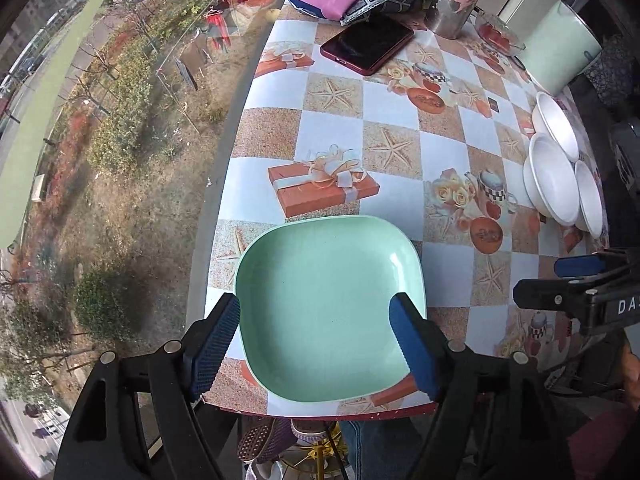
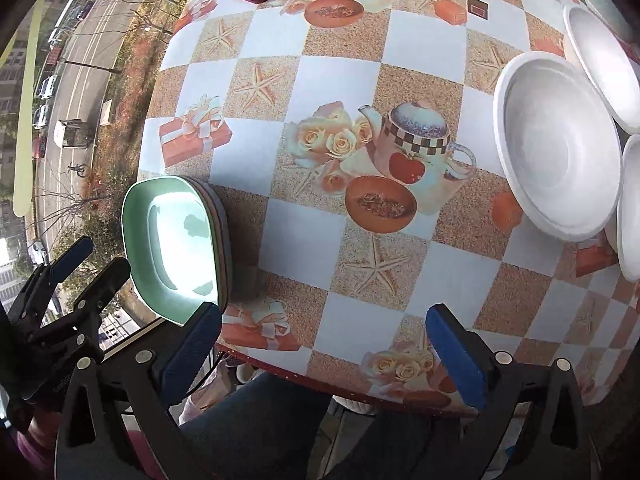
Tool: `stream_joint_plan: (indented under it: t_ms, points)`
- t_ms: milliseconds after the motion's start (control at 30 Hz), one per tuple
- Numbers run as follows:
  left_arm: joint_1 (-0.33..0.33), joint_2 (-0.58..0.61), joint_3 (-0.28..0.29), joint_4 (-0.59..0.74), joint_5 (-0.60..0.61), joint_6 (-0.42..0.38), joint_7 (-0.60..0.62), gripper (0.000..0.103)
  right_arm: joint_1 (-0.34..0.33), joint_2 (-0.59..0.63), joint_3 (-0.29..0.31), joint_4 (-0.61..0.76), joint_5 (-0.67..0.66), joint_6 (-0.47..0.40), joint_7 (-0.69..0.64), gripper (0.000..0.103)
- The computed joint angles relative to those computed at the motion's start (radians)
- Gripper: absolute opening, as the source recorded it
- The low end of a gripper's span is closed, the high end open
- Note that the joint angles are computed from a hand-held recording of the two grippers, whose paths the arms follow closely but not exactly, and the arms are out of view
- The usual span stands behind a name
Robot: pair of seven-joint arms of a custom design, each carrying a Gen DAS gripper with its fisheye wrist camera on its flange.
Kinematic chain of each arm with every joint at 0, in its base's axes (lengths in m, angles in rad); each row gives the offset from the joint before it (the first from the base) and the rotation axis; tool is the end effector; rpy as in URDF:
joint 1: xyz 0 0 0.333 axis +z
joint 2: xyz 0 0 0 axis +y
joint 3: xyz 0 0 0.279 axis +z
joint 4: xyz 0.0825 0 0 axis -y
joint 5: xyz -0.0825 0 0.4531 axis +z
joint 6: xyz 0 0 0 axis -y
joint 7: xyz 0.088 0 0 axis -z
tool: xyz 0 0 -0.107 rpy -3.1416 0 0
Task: Organize plates and bowls
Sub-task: 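Move both grippers open toward the rim of a white paper bowl, then close both grippers on the rim of the white paper bowl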
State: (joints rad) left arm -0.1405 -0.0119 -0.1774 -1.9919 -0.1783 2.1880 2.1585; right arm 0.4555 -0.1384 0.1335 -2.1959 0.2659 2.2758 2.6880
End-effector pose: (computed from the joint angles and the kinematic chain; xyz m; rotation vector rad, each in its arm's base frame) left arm 0.6022 -0.2051 0.4222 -1.1203 2.8328 -0.3793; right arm 0.4883 0.3345 0.3962 -1.2612 2.6357 0.3180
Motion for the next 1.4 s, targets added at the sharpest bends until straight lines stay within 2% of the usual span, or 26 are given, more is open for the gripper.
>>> stream_joint_plan:
  t_ms: [167,333,433,600,767,1000,1233,1400]
  points:
    - [-0.032,0.018,-0.025,0.028,-0.007,-0.063,0.063,0.08,0.016,-0.216,0.007,-0.26,0.073,0.074,0.246,0.103]
    - [-0.078,0.018,-0.054,0.02,0.006,-0.1,0.121,0.08,0.062,-0.386,0.02,-0.449,0.092,0.132,0.473,0.103]
    - [-0.106,0.025,-0.068,0.024,0.015,-0.124,0.118,0.08,0.071,-0.474,0.041,-0.532,0.044,0.148,0.616,0.103]
    - [-0.151,0.071,-0.089,0.086,0.031,-0.159,0.038,0.08,0.046,-0.598,0.07,-0.615,-0.096,0.13,0.813,0.103]
    - [-0.203,0.107,-0.112,0.129,0.083,-0.097,-0.011,0.08,0.013,-0.641,0.029,-0.666,-0.192,0.18,0.861,0.103]
    - [-0.285,0.209,-0.127,0.219,0.231,-0.002,-0.067,0.08,-0.016,-0.635,0.002,-0.713,-0.21,0.253,0.948,0.103]
    - [-0.355,0.308,-0.125,0.296,0.34,0.067,-0.03,0.08,-0.027,-0.607,-0.033,-0.736,-0.211,0.315,0.936,0.103]
    - [-0.406,0.394,-0.112,0.374,0.409,0.055,-0.012,0.08,-0.034,-0.6,-0.059,-0.743,-0.195,0.32,0.901,0.103]
